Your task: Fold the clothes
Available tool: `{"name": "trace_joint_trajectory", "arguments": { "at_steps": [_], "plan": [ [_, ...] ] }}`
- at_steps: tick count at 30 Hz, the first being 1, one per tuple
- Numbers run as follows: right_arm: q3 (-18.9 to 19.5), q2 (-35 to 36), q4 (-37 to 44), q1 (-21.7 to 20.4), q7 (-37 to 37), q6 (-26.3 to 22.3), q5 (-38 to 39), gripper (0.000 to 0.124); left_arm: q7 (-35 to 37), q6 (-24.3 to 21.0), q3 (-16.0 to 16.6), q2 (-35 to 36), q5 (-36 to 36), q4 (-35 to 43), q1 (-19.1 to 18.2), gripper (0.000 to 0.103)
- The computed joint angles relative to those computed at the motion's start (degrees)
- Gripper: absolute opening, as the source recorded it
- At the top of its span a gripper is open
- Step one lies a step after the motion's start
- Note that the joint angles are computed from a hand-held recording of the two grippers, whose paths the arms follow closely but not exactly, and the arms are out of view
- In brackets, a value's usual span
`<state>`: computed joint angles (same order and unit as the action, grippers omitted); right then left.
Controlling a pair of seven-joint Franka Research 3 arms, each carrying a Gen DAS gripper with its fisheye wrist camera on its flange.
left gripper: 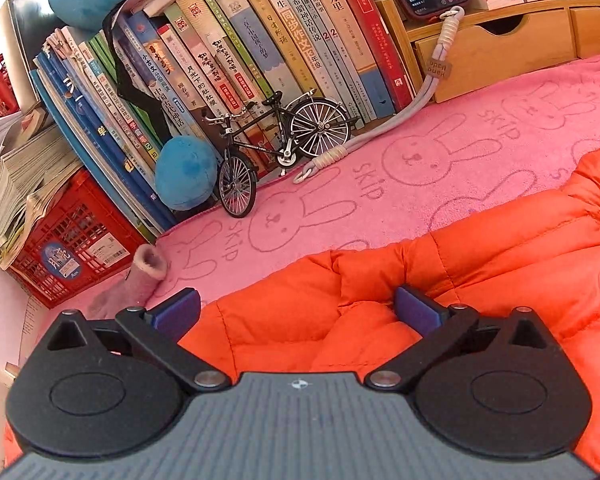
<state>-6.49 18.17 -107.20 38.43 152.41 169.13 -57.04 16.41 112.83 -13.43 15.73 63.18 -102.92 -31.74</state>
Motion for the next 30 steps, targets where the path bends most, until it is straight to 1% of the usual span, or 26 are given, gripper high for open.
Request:
{"name": "trace_joint_trajectory", "arguments": {
  "at_steps": [2,3,4,5,6,7,8,9,10,11,12,13,14,15,17,18,19,20,21,22,23,24,25,26,28,30],
  "plan": [
    [0.12,-2.76,-1.21,0.78,0.83,-3.06,-1.05,0.103,1.28,-1.34,-0.38,-1.11,-2.09,0.48,0.06,0.103],
    [0.78,-4.12,-1.74,0.64,1.26,-4.73,-1.69,0.103,0.17,-1.97,-0.62,-2.33,-2.46,-0.19,-0.17,0.102],
    [1.68,-6.16,-3.2,-0.07,4.87,-4.78,-5.53,0.103,-1.04,-2.3,-0.99,-3.8,-3.07,-1.09,-0.23,0.102],
    [0.58,-8.19,-4.69,1.11,7.97,-4.63,-8.56,0.101,-2.2,-2.44,-1.47,-5.17,-3.96,-1.96,-0.18,0.102],
    [0.81,-10.28,-6.87,0.58,8.19,-2.55,-7.58,0.099,-3.58,-2.47,-2.13,-6.95,-5.42,-3.06,-0.11,0.102],
    [3.04,-11.9,-9.14,-1.56,5.14,-0.69,-2.57,0.098,-4.52,-2.47,-2.8,-8.37,-6.61,-4.02,-0.04,0.102],
    [4.84,-13.57,-11.61,-3.08,0.34,1.08,4.43,0.095,-5.18,-2.89,-3.52,-9.42,-7.73,-4.72,-0.07,0.102],
    [6.7,-14.71,-13.66,-4.33,-4.27,1.73,11.09,0.089,-5.53,-3.44,-4.25,-10.13,-8.73,-5.26,-0.18,0.102],
    [8.87,-15.43,-15.28,-5.31,-10.2,1.21,18.93,0.084,-5.7,-4.1,-4.93,-10.68,-9.67,-5.69,-0.35,0.102],
    [9.97,-16.19,-16.74,-5.06,-17.48,0.38,28.33,0.07,-4.93,-5.63,-5.57,-10.38,-10.28,-5.57,-0.65,0.103],
    [12.86,-16.72,-17.75,-6.8,-20.96,-0.59,33.72,0.057,-3.52,-8.71,-6.1,-9.04,-10.78,-4.53,-1.16,0.103],
    [13.75,-16.9,-18.31,-7.15,-21.38,-1.28,35.1,0.054,-2.11,-12.13,-6.31,-7.36,-11.35,-3.38,-1.7,0.103],
    [14.09,-17.02,-18.82,-7.32,-18.51,-0.93,32.45,0.054,-1.64,-14.87,-6.12,-5.95,-12.27,-2.67,-2.02,0.103],
    [14.36,-17.06,-19.22,-7.5,-14.54,-0.6,28.64,0.054,-2.86,-15.83,-5.64,-5.86,-13.21,-3.08,-1.95,0.103],
    [14.91,-16.63,-18.49,-7.67,-11.65,-1.74,23.94,0.054,-5.09,-17.79,-4.9,-5.56,-15.03,-3.62,-1.57,0.103],
    [15.08,-16.42,-18.11,-7.6,-10.38,-2.36,21.78,0.054,-5.09,-19.76,-4.67,-5.04,-15.34,-2.61,-1.55,0.103],
    [15.32,-16.52,-17.88,-7.59,-10.55,-3.08,22.04,0.054,-5.14,-21.58,-4.45,-4.6,-15.49,-1.68,-1.55,0.101],
    [15.47,-17.27,-18.57,-7.83,-11.29,-2.73,24.1,0.055,-5.37,-22.67,-4.33,-4.61,-15.08,-1.16,-1.64,0.098],
    [15.67,-18.05,-19.27,-8.12,-12.17,-2.4,26.33,0.061,-5.71,-23.55,-4.24,-4.72,-14.69,-0.74,-1.7,0.097],
    [15.92,-18.81,-19.95,-8.43,-13.1,-2.09,28.61,0.067,-6.68,-23.3,-4.25,-5.41,-14.43,-0.86,-1.67,0.097],
    [15.95,-20.46,-21.77,-9.25,-10.14,-0.47,27.57,0.077,-7.78,-22.59,-4.37,-6.18,-14.17,-0.96,-1.63,0.097],
    [16.36,-22.12,-23.54,-10.5,-7.02,1.12,26.39,0.083,-8.84,-22.0,-4.53,-6.82,-13.8,-0.91,-1.62,0.097],
    [17.19,-24.12,-25.26,-12.4,-2.6,1.7,23.72,0.085,-9.73,-21.83,-4.8,-6.86,-12.99,-0.23,-1.85,0.097],
    [18.18,-26.1,-26.68,-14.29,0.73,1.09,21.82,0.085,-10.39,-21.18,-5.05,-6.87,-12.06,0.35,-2.09,0.097],
    [20.13,-30.62,-29.83,-18.14,5.79,-2.08,19.66,0.085,-11.33,-17.76,-5.49,-7.12,-10.36,0.95,-2.43,0.097],
    [21.78,-34.98,-32.9,-21.65,9.32,-5.34,19.35,0.085,-11.07,-13.3,-5.82,-6.49,-8.76,1.94,-2.8,0.097]
  ]
}}
